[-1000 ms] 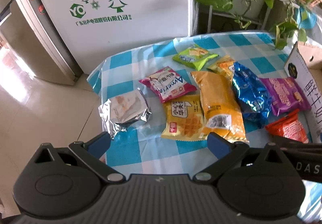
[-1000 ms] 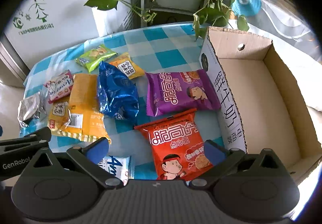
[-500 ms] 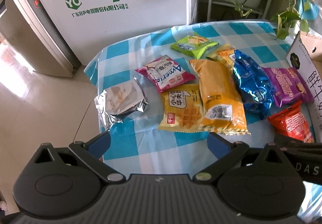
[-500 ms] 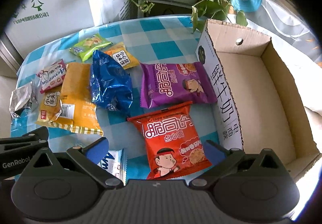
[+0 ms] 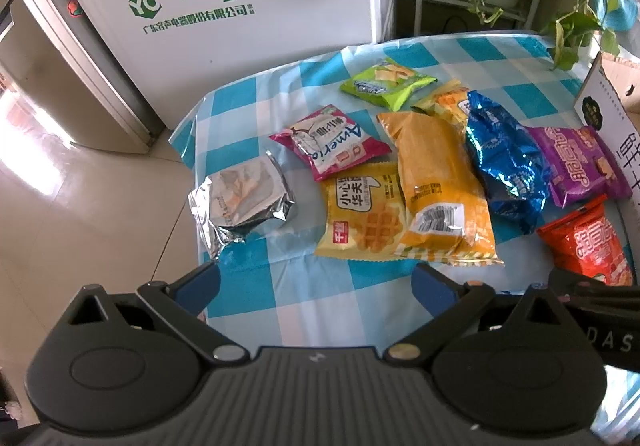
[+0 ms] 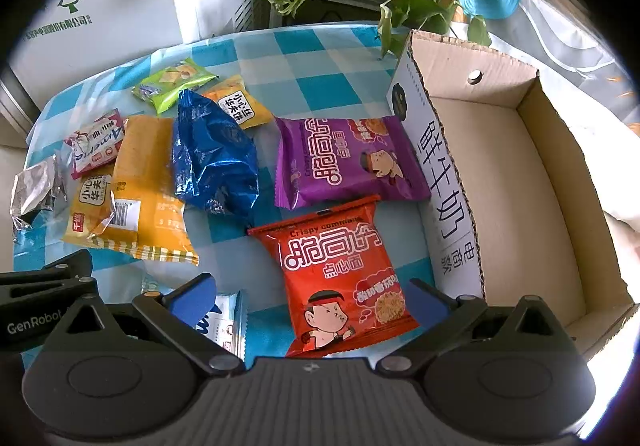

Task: Organize snacks
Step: 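Move the left gripper toward the long yellow bread bag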

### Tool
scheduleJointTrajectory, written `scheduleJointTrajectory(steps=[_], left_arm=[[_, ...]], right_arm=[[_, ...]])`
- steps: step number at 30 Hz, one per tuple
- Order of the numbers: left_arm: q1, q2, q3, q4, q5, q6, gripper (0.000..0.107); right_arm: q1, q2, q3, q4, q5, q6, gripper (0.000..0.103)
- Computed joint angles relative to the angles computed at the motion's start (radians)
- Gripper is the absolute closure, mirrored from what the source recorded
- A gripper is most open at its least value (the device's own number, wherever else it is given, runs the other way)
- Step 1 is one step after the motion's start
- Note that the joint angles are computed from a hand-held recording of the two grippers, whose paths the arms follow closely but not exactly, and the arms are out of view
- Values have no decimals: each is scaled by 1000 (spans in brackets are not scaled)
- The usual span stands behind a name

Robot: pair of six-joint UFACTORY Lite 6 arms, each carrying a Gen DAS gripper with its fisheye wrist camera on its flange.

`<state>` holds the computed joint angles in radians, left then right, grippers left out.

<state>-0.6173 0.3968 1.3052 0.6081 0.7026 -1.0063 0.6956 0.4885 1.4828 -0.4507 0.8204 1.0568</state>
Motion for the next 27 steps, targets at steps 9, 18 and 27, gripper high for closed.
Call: scheduleJointTrajectory(steps=[9,18,27], left_arm=[[-4,12,9,1,9,7,7],[-14,12,8,18,7,-5,8],[-11,-20,-28,21,-26,2,8]], right_arm=[[1,8,3,5,1,-8,0],[4,4,-2,-3,8,-2,0],[-7,-29,-45,1,-35,-15,0]])
